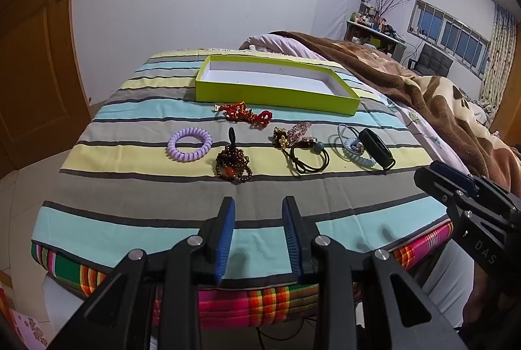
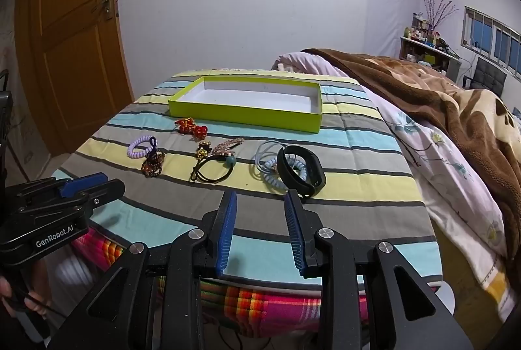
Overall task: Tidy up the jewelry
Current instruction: 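Move left tool to purple coil tie while right tool approaches black band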
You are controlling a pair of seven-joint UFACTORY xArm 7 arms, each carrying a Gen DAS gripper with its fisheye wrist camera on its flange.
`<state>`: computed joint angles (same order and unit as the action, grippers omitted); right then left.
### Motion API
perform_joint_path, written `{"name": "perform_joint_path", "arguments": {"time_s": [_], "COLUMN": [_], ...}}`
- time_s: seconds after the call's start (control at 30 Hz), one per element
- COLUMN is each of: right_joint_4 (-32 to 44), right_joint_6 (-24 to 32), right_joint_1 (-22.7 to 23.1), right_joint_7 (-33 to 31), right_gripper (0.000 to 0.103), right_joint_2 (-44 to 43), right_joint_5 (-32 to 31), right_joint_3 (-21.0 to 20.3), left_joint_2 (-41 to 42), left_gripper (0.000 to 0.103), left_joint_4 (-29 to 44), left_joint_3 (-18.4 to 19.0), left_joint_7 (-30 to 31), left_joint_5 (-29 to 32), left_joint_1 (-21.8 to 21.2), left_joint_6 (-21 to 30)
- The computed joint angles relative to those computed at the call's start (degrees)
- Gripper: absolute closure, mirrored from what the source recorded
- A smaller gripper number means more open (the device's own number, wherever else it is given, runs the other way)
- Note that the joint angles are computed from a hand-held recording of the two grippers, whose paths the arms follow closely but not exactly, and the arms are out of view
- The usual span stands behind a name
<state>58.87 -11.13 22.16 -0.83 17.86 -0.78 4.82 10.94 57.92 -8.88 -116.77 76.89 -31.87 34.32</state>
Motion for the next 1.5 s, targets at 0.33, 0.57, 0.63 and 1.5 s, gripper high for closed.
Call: {"name": "perform_joint_path", "arguments": {"time_s": [0.33, 0.57, 0.63, 1.5], "right_joint_4": [0.1, 1.0, 1.7, 22.7], "right_joint_6": [-0.1, -0.3, 0.1, 13.5], "right_joint_1": [0.2, -1.1, -1.1, -12.5], "right_joint_7": [0.0, 0.0, 0.0, -10.9], "right_gripper": [0.072, 0.072, 0.072, 0.072], "right_joint_2": [0.1, 1.2, 1.6, 17.2], "right_joint_5": [0.1, -0.5, -0.5, -0.2], "right_joint_3": [-0.2, 0.7, 0.5, 12.5], "left_joint_2": [-0.1, 0.3, 0.4, 4.8], "left_gripper": [0.072, 0.072, 0.072, 0.072], "left_joint_4": [-0.2, 0.1, 0.1, 2.7], "left_joint_3": [0.0, 0.4, 0.6, 5.7], "left_joint_7": [-0.2, 0.2, 0.1, 4.8], "left_joint_5": [0.0, 0.2, 0.5, -4.8], "left_joint_1": [0.0, 0.5, 0.7, 8.8], "left_joint_6": [0.1, -0.7, -1.2, -7.6]}}
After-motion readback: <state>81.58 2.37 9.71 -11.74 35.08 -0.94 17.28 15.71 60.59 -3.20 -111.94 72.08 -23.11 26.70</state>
